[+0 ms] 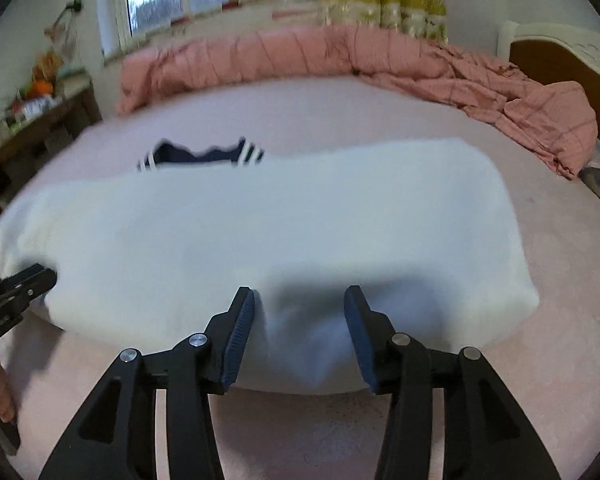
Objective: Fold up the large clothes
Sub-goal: 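Press both open grippers along the white rolled bundle to flatten it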
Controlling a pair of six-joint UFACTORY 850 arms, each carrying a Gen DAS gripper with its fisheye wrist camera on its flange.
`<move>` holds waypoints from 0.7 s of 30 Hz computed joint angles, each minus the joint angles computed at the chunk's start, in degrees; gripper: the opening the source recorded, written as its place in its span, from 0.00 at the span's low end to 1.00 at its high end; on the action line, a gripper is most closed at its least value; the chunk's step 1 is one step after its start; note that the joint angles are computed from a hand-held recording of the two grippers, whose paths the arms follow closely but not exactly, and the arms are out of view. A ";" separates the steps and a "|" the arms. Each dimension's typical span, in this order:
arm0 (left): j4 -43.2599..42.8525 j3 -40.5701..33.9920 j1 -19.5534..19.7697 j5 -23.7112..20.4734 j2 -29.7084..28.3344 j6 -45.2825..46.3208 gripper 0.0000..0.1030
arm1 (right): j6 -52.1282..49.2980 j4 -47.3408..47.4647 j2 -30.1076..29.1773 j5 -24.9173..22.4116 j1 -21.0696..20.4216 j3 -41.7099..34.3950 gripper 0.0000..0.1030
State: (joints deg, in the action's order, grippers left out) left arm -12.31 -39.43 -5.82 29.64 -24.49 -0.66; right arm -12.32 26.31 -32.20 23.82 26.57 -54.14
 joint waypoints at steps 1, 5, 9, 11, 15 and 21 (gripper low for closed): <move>-2.08 0.15 -0.64 0.44 0.04 1.86 0.39 | -1.38 1.36 -0.19 0.38 0.28 -0.08 0.48; 0.98 0.96 -0.14 2.06 0.13 -1.38 0.39 | -6.11 6.07 -0.84 1.93 1.40 -0.14 0.48; 8.50 2.44 1.51 5.07 0.60 -8.82 0.38 | -2.86 2.84 -0.62 2.34 0.84 0.32 0.48; 8.22 3.69 1.37 7.60 1.43 -8.86 0.37 | 0.47 -0.43 0.15 3.58 0.43 1.46 0.48; 4.55 7.50 -0.62 17.66 3.97 -5.80 0.33 | 7.84 -7.79 2.28 7.92 0.08 4.34 0.48; 2.12 9.03 -1.59 23.15 4.58 -4.68 0.42 | 15.88 -13.10 2.12 7.55 -0.19 4.24 0.48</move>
